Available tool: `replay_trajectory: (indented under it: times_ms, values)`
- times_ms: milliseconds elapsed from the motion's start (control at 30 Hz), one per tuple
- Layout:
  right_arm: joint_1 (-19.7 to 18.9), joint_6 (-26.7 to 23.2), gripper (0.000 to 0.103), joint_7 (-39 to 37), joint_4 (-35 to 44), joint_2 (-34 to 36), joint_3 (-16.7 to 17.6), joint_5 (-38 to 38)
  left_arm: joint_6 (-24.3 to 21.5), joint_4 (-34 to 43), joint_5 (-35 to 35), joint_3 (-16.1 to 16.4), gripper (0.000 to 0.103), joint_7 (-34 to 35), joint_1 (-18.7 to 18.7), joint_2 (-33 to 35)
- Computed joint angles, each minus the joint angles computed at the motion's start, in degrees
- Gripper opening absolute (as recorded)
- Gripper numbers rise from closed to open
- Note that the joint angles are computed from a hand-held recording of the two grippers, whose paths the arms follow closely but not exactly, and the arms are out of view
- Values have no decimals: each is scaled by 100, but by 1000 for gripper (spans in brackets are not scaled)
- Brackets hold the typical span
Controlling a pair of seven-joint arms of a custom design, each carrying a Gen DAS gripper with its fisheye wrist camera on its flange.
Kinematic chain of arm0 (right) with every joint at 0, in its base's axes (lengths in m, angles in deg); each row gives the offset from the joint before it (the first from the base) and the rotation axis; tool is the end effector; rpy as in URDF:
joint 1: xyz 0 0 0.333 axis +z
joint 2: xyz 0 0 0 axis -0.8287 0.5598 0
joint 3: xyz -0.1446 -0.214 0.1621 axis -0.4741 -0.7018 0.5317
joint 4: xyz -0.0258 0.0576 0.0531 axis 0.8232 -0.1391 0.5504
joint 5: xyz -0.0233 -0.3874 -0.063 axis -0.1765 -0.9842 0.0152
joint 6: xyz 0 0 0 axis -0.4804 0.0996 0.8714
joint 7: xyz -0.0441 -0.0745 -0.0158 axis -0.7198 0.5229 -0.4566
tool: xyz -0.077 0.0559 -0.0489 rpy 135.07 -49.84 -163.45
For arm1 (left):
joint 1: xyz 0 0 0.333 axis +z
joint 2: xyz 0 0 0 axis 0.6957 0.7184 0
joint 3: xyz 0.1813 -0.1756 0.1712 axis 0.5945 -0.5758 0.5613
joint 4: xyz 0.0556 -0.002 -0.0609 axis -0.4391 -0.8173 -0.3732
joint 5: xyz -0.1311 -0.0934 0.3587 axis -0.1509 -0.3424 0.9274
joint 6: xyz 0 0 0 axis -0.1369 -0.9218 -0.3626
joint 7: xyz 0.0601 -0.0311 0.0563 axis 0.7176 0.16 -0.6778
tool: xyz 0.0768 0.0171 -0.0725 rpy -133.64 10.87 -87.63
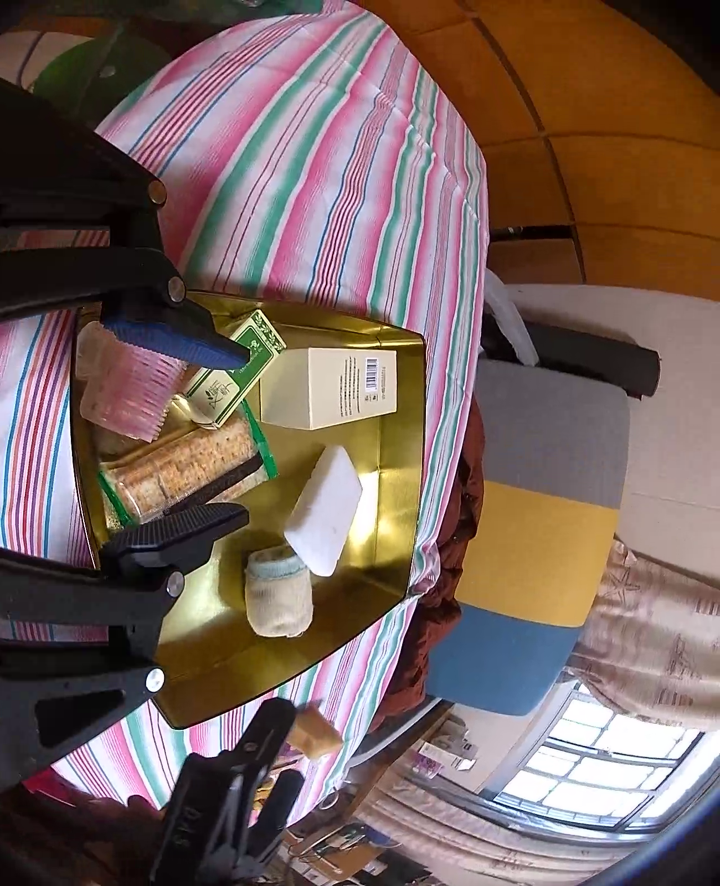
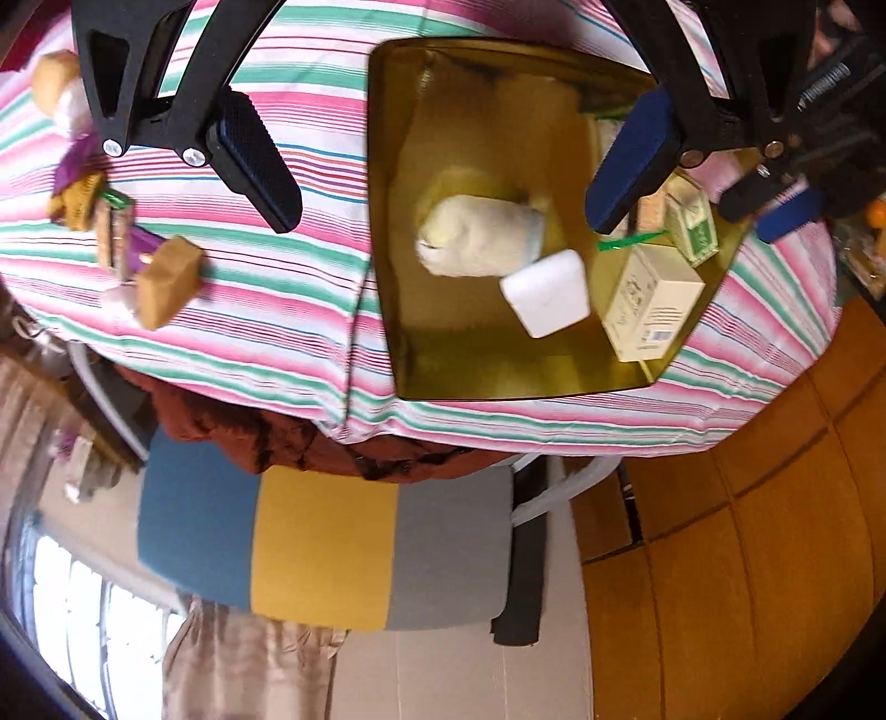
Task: Organize objects
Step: 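Lower the cracker packet and sponge into the gold tray and release, then withdraw both open tools from the tray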
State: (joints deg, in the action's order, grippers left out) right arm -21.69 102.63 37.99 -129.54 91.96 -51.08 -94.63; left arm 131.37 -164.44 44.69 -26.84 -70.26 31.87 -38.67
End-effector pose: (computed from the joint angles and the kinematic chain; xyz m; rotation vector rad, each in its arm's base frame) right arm 0.6599 0.3309 0.3746 -1.9563 1.4485 -0.5997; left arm 0.6000 -0.1905 0.3566 -1.9854 1.5502 -0.8108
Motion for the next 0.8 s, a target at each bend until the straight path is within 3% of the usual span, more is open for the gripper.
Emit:
replay_trajectory:
  times_ms: [267,700,800]
  values:
    - [338,206,103,485,-451,-199,-501,-313,-141,-10,-148,-64,51,149,-11,-12]
    - [607,430,103,705,-833,-361,-866,-631,-226,78,121,-109,51,99,-78,-4]
    - [550,473,103,639,-880,-396,-818,-642,-147,108,229,-98,51,116,-103,8]
